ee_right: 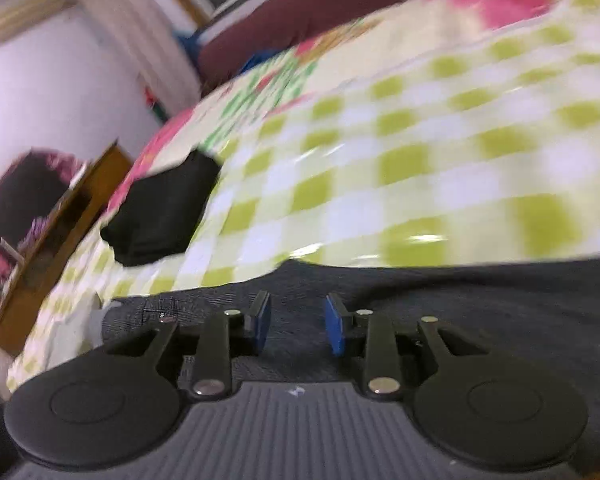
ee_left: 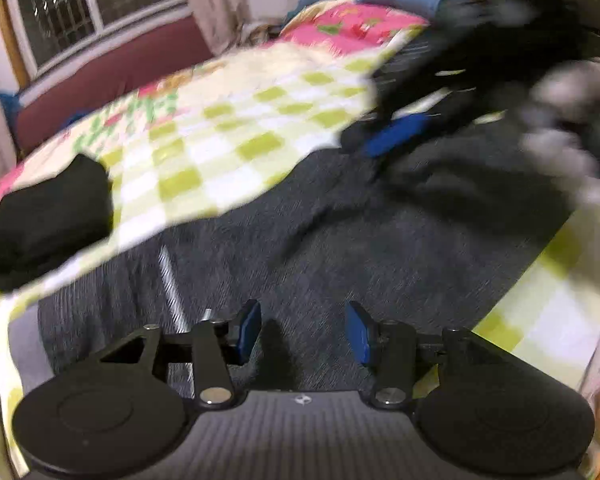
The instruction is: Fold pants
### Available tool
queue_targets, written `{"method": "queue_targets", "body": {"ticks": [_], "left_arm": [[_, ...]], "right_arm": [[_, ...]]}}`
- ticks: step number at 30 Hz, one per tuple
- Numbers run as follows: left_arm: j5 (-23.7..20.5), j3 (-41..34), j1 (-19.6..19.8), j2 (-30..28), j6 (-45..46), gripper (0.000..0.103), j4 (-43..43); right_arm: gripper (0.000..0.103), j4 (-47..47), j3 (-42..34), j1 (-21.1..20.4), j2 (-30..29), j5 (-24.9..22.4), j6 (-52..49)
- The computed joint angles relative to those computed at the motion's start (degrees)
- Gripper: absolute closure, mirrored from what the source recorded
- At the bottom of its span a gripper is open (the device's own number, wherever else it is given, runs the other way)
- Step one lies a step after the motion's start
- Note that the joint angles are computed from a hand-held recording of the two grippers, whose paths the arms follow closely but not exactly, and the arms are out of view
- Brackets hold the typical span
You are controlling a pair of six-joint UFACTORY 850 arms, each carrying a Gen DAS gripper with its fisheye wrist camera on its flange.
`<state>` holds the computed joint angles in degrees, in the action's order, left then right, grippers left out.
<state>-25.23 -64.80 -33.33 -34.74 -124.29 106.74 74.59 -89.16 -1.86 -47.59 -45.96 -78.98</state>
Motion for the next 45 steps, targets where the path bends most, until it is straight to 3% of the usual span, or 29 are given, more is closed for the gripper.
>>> {"method": "queue_targets", "body": {"ticks": [2, 4, 6, 8, 10, 13, 16, 19, 22, 26, 29, 39, 43, 45], "left_arm": [[1.41, 1.86, 0.91, 0.48, -7.48, 0.039, 5.14], [0.97, 2.71, 0.97, 0.75, -10.83, 0.038, 8.42], [0.22, 2.76, 0.74, 0.77, -10.42, 0.038, 8.22], [-0.14, 3.09, 0.74, 1.06, -11.87, 0.038, 9.22], [-0.87, 3.44, 0.64, 1.45, -13.88, 0.039, 10.89], [-1.56, 2.88, -0.32, 1.44, -13.59, 0.039, 11.85], [1.62, -0.76, -1.01, -1.17, -3.77, 0.038, 5.56], [-1.30, -3.48, -2.75, -3.29, 7.55, 0.039, -3.80], [0.21, -5.49, -2.99, -3.13, 10.96, 0.039, -7.05], [0.48, -11.90, -4.33, -6.19, 22.14, 0.039, -12.96], [1.66, -16.68, -5.56, -8.68, 29.69, 0.039, -16.61], [6.87, -29.79, -6.82, -15.92, 48.31, 0.039, -28.45], [7.13, -34.70, -7.35, -18.91, 53.68, 0.039, -33.31], [8.57, -36.77, -7.23, -20.14, 57.99, 0.039, -38.30]], "right_arm": [[0.078, -3.06, -5.79, 2.50, -4.35, 4.84, 7.60], [0.077, -1.37, -7.53, 3.55, -5.71, 10.45, 6.22], [0.080, -2.68, -8.31, 3.26, -5.96, 11.67, 7.52], [0.074, -0.13, -5.68, 1.82, -3.64, 10.96, 4.77], [0.075, 5.83, -0.32, -0.85, 0.41, 9.54, -1.91], [0.073, 12.26, 5.82, -5.32, 4.71, 11.84, -5.87], [0.070, 21.79, 10.81, -11.10, 8.17, 18.82, -13.86], [0.067, 23.77, 11.27, -16.96, 8.44, 26.89, -11.29], [0.069, 33.79, 11.86, -22.06, 8.54, 28.45, -18.34], [0.066, 39.72, 8.60, -25.86, 5.60, 28.59, -19.18], [0.065, 33.25, 4.12, -27.42, 1.54, 24.15, -7.43], [0.063, 33.80, 0.52, -29.12, -2.10, 17.20, -7.66], [0.060, 37.24, -0.50, -28.61, -3.03, 16.07, -10.25], [0.062, 35.53, -2.12, -27.88, -4.11, 18.29, -7.48]]}}
